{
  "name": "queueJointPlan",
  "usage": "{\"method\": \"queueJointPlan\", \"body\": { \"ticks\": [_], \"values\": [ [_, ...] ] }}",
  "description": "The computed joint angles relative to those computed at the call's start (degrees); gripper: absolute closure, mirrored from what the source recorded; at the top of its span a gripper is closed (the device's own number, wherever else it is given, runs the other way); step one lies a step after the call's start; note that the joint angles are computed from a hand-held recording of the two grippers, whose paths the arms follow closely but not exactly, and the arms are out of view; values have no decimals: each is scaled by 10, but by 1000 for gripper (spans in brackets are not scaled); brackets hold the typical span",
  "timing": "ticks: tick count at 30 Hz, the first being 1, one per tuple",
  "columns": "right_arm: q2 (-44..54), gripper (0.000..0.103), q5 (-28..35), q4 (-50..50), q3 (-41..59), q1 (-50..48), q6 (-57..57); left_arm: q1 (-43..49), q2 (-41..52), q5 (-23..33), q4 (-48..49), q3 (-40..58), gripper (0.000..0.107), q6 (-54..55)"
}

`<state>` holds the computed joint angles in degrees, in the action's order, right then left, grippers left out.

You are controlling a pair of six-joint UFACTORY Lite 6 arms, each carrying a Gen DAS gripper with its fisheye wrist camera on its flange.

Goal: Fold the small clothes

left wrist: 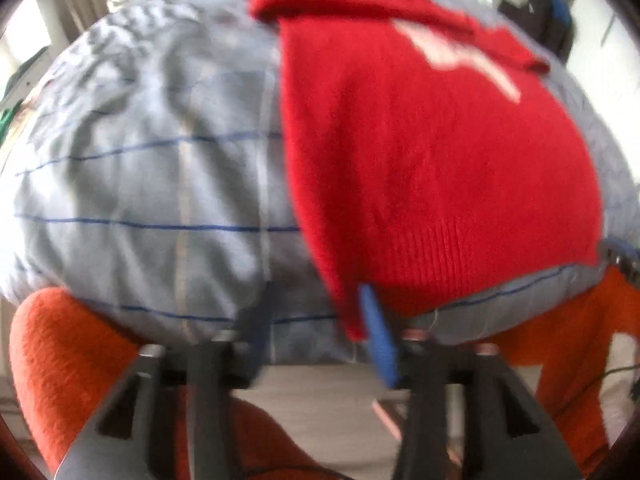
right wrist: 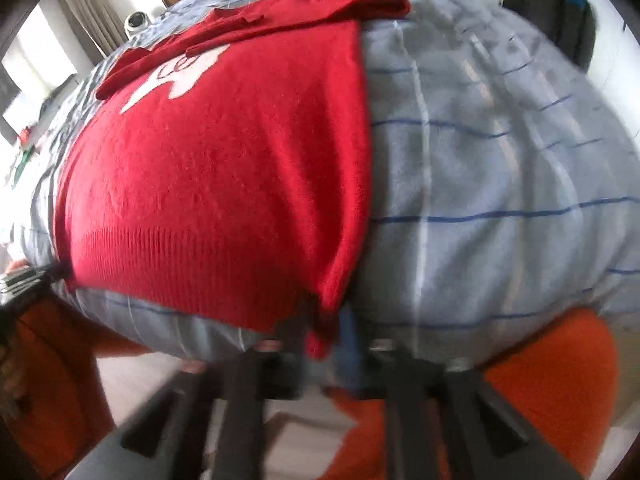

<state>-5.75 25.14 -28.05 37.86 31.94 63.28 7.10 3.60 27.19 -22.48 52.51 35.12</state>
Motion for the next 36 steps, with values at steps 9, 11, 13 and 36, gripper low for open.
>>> {"method": "queueJointPlan", "body": {
  "ticks": [9,11,13,36],
  "values": [
    [-33,48,230,-167,37,120,147,32,-73,-17,-53,22,33,37],
    [-44,48,230,-161,33,117,138,23,-59,-43,-47,34,31,25],
    [-46,47,230,-169,31,117,142,22,-66,-59,-45,18,27,18],
    [55,47,267,-184,116,169,119,46,-62,-129,5,-32,24,-50]
  ]
}}
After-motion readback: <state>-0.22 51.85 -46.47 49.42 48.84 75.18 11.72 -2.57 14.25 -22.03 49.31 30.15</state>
